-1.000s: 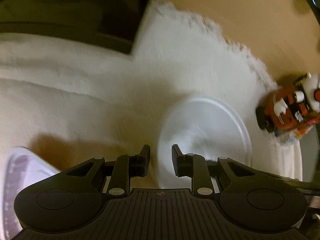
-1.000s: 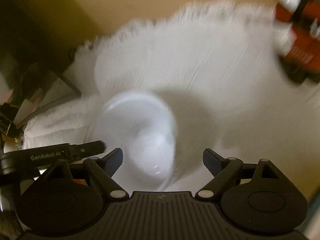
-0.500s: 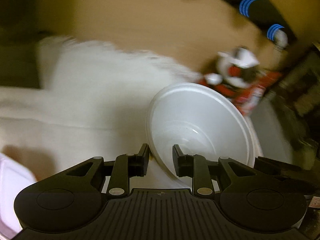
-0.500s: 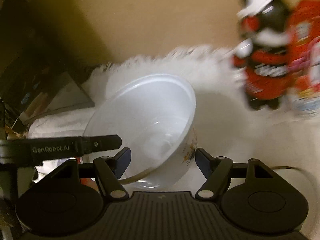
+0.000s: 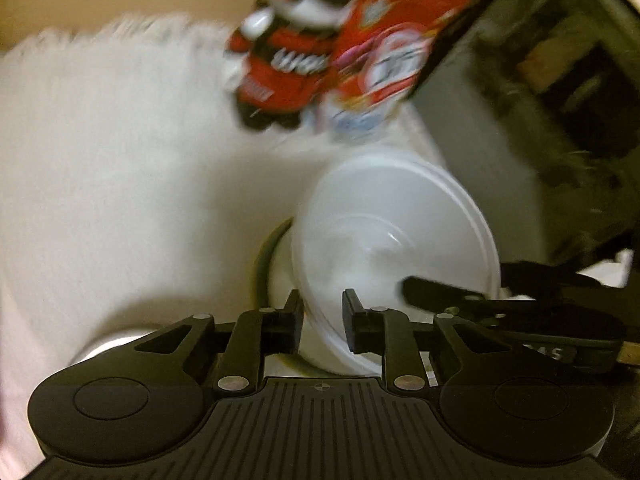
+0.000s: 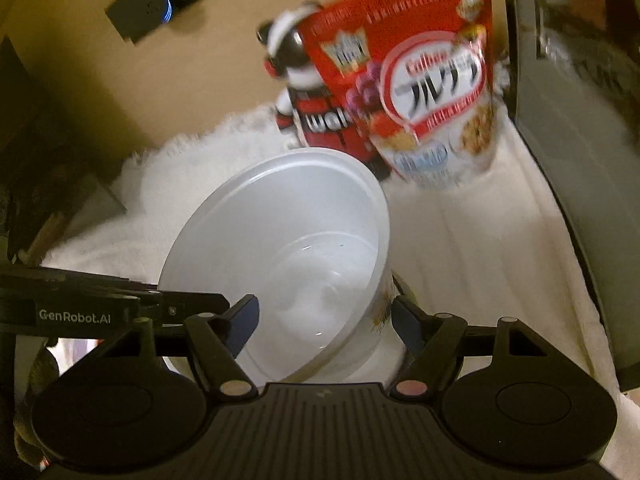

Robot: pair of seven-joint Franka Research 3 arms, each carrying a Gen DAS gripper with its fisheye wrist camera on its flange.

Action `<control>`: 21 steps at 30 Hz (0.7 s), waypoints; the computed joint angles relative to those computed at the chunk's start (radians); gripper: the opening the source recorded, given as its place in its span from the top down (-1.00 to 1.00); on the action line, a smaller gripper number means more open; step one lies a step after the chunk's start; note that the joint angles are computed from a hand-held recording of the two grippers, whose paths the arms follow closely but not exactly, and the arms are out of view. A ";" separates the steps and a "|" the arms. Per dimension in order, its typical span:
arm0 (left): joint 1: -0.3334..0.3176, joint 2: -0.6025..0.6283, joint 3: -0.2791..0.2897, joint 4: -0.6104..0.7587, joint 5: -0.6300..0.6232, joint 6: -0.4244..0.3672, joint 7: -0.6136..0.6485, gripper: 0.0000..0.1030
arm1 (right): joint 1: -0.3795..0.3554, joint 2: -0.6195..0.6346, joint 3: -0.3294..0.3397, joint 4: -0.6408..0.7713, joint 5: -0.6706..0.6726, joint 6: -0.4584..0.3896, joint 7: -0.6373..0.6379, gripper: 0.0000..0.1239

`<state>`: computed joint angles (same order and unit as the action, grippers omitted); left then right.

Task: Organize plates and bowls
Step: 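Lower the white cup-bowl into the blue bowl with the right tool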

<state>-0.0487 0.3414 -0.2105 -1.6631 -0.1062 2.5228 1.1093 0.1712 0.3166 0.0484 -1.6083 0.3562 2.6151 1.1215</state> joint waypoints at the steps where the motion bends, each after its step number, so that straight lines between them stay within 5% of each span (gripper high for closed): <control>1: -0.015 0.001 0.017 -0.004 0.030 -0.008 -0.041 0.60 | 0.013 0.006 -0.016 -0.005 -0.033 0.019 0.022 -0.20; 4: -0.027 -0.007 0.028 -0.019 0.064 0.016 -0.101 0.60 | 0.003 -0.009 -0.010 -0.054 -0.042 0.081 -0.011 -0.23; 13: -0.083 -0.001 0.078 0.006 0.277 -0.057 -0.320 0.57 | -0.052 0.040 0.008 0.006 0.040 0.026 -0.109 -0.28; 21: -0.076 -0.036 0.072 -0.088 0.306 0.065 -0.475 0.60 | -0.087 0.107 0.028 0.081 0.070 -0.035 -0.209 -0.29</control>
<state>-0.1251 0.3052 -0.1385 -1.7516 0.1994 2.5874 0.6342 0.0839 0.4232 0.0768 -1.5274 0.4264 2.5800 0.9124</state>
